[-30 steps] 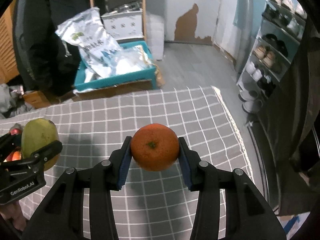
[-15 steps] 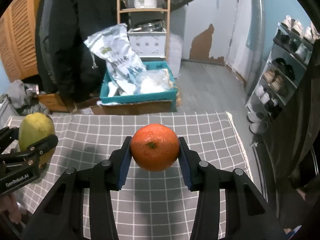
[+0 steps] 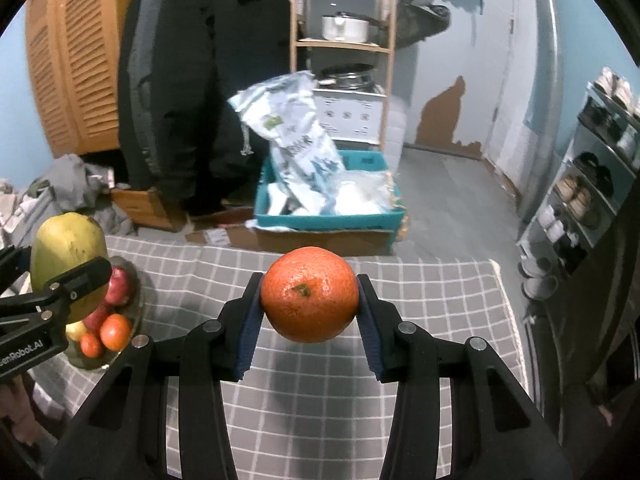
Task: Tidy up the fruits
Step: 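Lift the pear with the left tool while the right tool carries the orange toward the bowl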
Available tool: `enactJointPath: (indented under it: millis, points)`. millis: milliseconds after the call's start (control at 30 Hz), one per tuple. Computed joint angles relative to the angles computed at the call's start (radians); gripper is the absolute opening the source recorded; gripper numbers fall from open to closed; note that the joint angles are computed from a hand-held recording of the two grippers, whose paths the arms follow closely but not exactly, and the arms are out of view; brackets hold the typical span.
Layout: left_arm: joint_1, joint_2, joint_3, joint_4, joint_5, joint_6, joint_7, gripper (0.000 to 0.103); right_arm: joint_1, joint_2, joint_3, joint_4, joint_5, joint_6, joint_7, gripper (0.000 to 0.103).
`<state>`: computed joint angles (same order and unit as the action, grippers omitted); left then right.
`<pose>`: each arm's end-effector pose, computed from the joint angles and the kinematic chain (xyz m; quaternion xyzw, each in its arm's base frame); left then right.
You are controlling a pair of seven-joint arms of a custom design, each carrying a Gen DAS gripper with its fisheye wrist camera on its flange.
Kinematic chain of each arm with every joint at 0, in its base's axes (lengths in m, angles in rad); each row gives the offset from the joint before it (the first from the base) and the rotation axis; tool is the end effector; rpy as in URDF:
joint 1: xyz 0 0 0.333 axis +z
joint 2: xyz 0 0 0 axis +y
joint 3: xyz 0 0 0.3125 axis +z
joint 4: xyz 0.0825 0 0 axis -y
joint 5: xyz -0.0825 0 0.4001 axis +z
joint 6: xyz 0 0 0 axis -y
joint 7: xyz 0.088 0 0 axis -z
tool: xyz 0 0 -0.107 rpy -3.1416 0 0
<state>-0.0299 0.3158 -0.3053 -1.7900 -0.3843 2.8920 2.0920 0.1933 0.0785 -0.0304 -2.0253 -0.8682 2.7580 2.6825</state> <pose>0.6710 -0.1870 0.4613 -0.4785 0.7783 -0.3592 0.1903 0.6073 0.1323 0.4617 -0.5666 0.7199 -0.3153 0.2473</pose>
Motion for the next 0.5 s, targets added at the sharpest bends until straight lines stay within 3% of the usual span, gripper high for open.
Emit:
enactJointPath:
  millis: [500]
  points:
    - [0.066, -0.012, 0.039, -0.017, -0.013, 0.017, -0.017, 0.068, 0.1, 0.159, -0.006, 0.2, 0.152, 0.012, -0.18, 0.043]
